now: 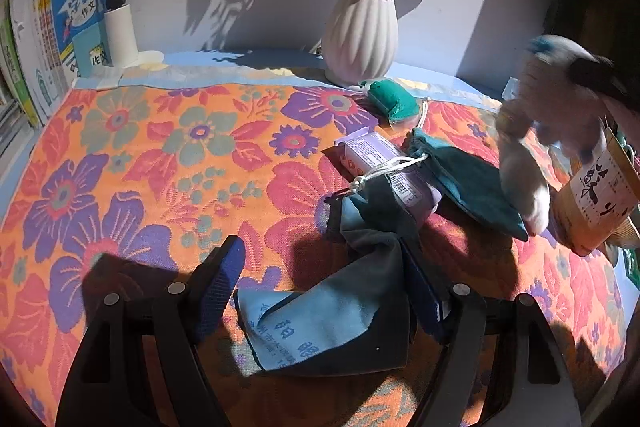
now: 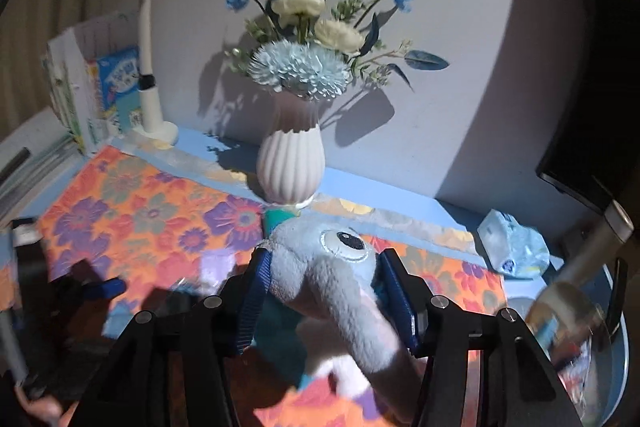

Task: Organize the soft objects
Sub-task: 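Grasp the teal cloth with the left tool while the right tool grasps the grey plush bunny, then lift and carry the teal cloth and grey bunny over to the glass bowl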

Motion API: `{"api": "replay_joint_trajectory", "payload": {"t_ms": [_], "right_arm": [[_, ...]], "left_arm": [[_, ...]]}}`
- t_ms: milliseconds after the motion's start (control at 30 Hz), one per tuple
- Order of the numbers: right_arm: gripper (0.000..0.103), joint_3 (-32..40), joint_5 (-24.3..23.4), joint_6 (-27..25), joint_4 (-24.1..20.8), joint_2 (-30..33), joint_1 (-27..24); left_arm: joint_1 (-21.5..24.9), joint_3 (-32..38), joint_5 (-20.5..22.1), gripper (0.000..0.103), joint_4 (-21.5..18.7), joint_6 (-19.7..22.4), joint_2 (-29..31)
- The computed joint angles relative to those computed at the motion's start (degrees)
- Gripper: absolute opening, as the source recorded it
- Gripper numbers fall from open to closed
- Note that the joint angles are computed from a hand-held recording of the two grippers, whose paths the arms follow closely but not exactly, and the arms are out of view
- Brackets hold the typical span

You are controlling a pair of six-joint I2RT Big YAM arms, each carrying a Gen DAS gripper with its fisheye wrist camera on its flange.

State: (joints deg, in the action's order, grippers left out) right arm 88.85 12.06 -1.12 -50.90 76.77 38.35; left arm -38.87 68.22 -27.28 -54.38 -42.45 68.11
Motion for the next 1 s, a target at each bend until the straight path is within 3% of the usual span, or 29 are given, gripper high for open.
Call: {"api": "replay_joint_trajectory", "payload": {"t_ms": [167, 267, 333, 433, 500, 567, 667, 767, 867, 1000], "right_arm": [[0.052, -6.49, 0.17, 4.26, -5.04, -4.85, 1.09], [0.042, -10.37, -4.01, 6.08, -5.60, -6.05, 0.46], [0.042, -12.75, -9.29, 6.49, -5.70, -6.36, -0.81], [0.043, -15.22, -11.49, 6.73, -5.73, -7.54, -1.96], [0.059, -15.98, -12.87, 7.67, -6.47, -8.37, -3.23], [0.081, -16.75, -17.77, 10.58, -5.81, -9.53, -5.53], [0.081, -16.47, -23.29, 13.65, -3.94, -9.41, -6.91], [0.087, -14.07, -18.56, 16.72, -4.08, -6.32, -4.35], [0.087, -11.64, -9.91, 19.91, -6.49, -2.91, -1.29], [0.093, -12.40, -8.59, 24.70, -5.77, -2.97, -1.08]], "left_arm": [[-0.27, 0.06, -0.35, 0.075, -0.09, -0.14, 0.04], [-0.21, 0.05, -0.19, 0.076, -0.06, -0.08, 0.04], [-0.23, 0.01, -0.12, 0.076, -0.11, -0.07, -0.01], [-0.19, -0.15, 0.25, 0.075, -0.04, 0.13, -0.08], [-0.08, -0.16, 0.75, 0.075, 0.11, 0.44, -0.02], [0.32, -0.19, 2.30, 0.075, 0.44, 1.18, 0.05], [0.56, 0.23, 3.05, 0.076, -0.20, 1.19, 0.66], [0.96, 1.10, 4.05, 0.076, -1.40, 1.33, 1.55], [1.55, 2.17, 5.35, 0.076, -2.32, 1.28, 1.93], [2.60, 3.41, 9.77, 0.087, -1.80, 3.69, 2.83]]}}
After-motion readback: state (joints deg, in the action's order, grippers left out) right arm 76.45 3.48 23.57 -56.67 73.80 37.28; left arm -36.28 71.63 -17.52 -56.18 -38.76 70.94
